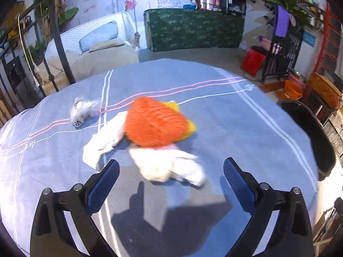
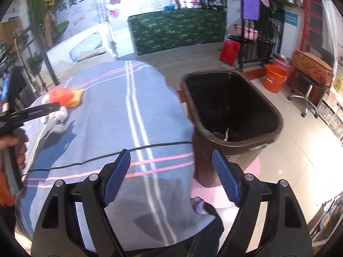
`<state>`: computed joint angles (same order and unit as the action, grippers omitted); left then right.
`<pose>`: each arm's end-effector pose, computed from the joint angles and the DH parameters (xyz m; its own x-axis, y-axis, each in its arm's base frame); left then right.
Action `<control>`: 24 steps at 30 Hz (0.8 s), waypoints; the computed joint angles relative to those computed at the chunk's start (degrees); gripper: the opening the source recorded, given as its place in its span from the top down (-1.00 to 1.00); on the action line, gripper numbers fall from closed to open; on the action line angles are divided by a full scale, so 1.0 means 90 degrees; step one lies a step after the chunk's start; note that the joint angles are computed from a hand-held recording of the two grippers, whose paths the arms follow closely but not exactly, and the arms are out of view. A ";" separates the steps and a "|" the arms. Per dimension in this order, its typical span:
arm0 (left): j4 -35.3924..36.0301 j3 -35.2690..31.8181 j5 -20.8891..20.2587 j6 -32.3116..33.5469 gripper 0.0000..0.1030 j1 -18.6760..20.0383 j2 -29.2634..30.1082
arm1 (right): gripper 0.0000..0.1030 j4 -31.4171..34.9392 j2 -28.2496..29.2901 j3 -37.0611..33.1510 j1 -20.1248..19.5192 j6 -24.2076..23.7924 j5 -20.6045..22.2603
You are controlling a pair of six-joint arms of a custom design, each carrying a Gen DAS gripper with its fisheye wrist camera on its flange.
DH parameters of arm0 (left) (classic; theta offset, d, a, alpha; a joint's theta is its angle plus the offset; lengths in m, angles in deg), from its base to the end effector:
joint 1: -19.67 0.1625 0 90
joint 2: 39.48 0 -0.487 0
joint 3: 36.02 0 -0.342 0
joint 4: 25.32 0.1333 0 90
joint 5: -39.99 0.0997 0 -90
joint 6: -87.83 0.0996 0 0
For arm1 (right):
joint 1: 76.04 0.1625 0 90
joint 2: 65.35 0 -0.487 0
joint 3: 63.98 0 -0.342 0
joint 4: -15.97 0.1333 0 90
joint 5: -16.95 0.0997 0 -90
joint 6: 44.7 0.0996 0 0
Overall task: Collect trash
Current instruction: 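Grasp the crumpled white tissue on the table with the left tool, then grasp the orange foam mesh with the right tool while the left tool holds the tissue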
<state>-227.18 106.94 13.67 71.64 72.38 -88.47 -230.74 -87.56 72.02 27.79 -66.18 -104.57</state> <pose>-0.0679 -0.4565 0.1774 -0.6597 -0.1635 -0.7335 0.4088 0.7409 -0.5328 0.1849 -0.4115 0.0394 -0.7853 -0.1283 0.6056 -0.4972 0.7137 -0.4935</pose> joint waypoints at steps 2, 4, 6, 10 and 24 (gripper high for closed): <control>-0.0224 -0.0075 -0.0091 0.0382 -0.72 0.0197 -0.0008 | -0.52 0.0118 -0.0010 -0.0050 0.0075 -0.0006 0.0020; -0.0369 -0.0093 -0.0336 0.0568 -0.67 0.0322 -0.0019 | -0.52 0.0172 0.0022 -0.0075 0.0176 -0.0011 -0.0023; -0.0200 -0.0138 -0.0504 0.0581 -0.59 0.0414 -0.0084 | -0.52 0.0238 0.0050 -0.0096 0.0243 0.0006 -0.0050; -0.0071 -0.0192 -0.0711 0.0589 -0.28 0.0537 -0.0027 | -0.52 0.0352 0.0074 -0.0117 0.0318 0.0045 -0.0096; -0.1663 0.0888 -0.0990 0.0185 0.39 0.0334 -0.0356 | -0.52 0.1190 -0.0070 -0.0499 0.0442 0.0114 0.0439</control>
<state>-242.14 114.93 4.77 73.30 75.39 -91.68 -220.04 -88.19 67.52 31.76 -65.15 -100.62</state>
